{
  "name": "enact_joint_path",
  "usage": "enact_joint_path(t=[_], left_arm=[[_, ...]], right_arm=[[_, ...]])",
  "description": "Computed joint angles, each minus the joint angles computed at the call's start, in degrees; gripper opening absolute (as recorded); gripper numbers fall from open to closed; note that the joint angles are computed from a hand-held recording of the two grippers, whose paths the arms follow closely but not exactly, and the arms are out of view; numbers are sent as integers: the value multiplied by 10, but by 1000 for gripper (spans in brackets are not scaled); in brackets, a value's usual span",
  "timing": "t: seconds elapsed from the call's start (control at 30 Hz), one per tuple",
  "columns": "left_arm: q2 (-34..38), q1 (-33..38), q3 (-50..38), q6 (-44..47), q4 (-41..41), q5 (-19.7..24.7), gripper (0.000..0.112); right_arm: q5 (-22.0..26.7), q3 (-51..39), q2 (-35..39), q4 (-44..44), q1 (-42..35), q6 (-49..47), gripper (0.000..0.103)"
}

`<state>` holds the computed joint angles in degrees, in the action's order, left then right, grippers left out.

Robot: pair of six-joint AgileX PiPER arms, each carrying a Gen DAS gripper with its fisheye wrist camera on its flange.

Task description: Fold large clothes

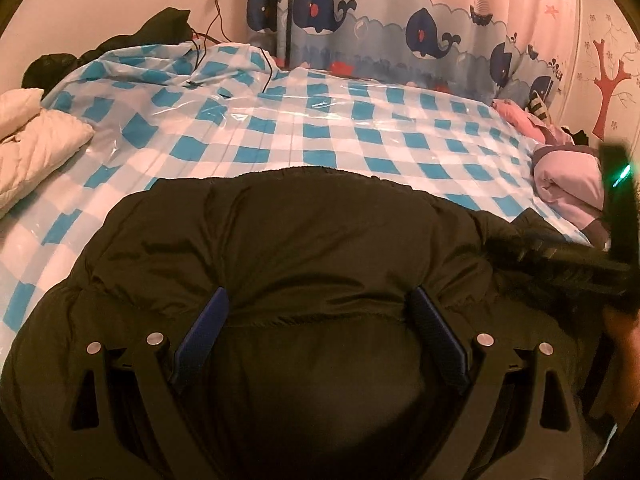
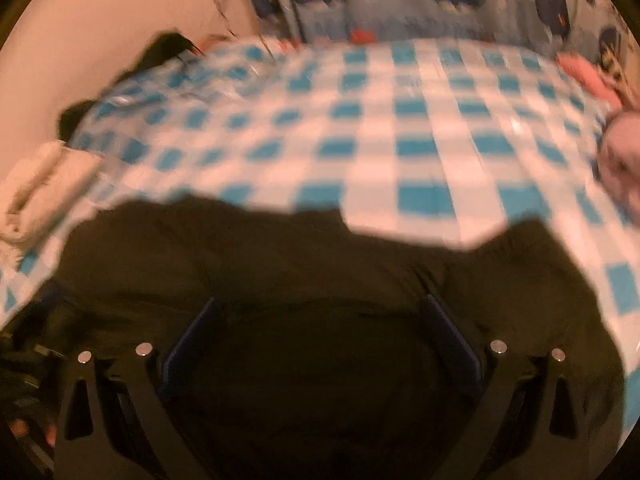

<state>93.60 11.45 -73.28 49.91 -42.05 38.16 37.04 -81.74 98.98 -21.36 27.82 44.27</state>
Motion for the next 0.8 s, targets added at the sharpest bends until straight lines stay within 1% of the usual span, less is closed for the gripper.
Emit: enact_joint_path(t=[0.03,0.1,0.17,0.2,0.23,0.27,0.43,0.47,0.57,0.6,0.67,0.7,0.77,0.8], left_arm=[[0,-1,0,-1,1,-1,89],[-1,0,3,2,-1,-1,89],[0,1,1,3,-3,1,89],[0,2,1,4,-6,1,89],[1,3,0,7,-9,2,89],[2,5,-1,10,-13,3,89],[4,6,0,25,-18,6,89],[3,6,1,27,-18,7,89],[0,7,6,34,-19,5,89],[0,8,6,36,-21,6,89],[1,10,3,37,-25,11,89],[2,11,2,39,-27,13,89],[1,11,3,41,-27,13,89],[1,11,2,42,-27,13,89]], right_arm=[[9,-27,7,-14,10,-2,96],[38,-97,42,-4,18,-40,96],[75,-177,95,14,21,-88,96],[114,-233,141,38,20,-121,96],[139,-270,178,64,15,-150,96],[145,-285,202,87,10,-165,96],[96,-231,187,92,5,-152,96],[94,-226,185,97,4,-153,96],[112,-230,173,123,-4,-169,96],[96,-203,146,115,-5,-159,96],[70,-155,100,79,-4,-126,96],[58,-121,66,46,-8,-96,96],[60,-83,29,-12,-16,-45,96],[70,-63,10,-47,-26,-17,96]])
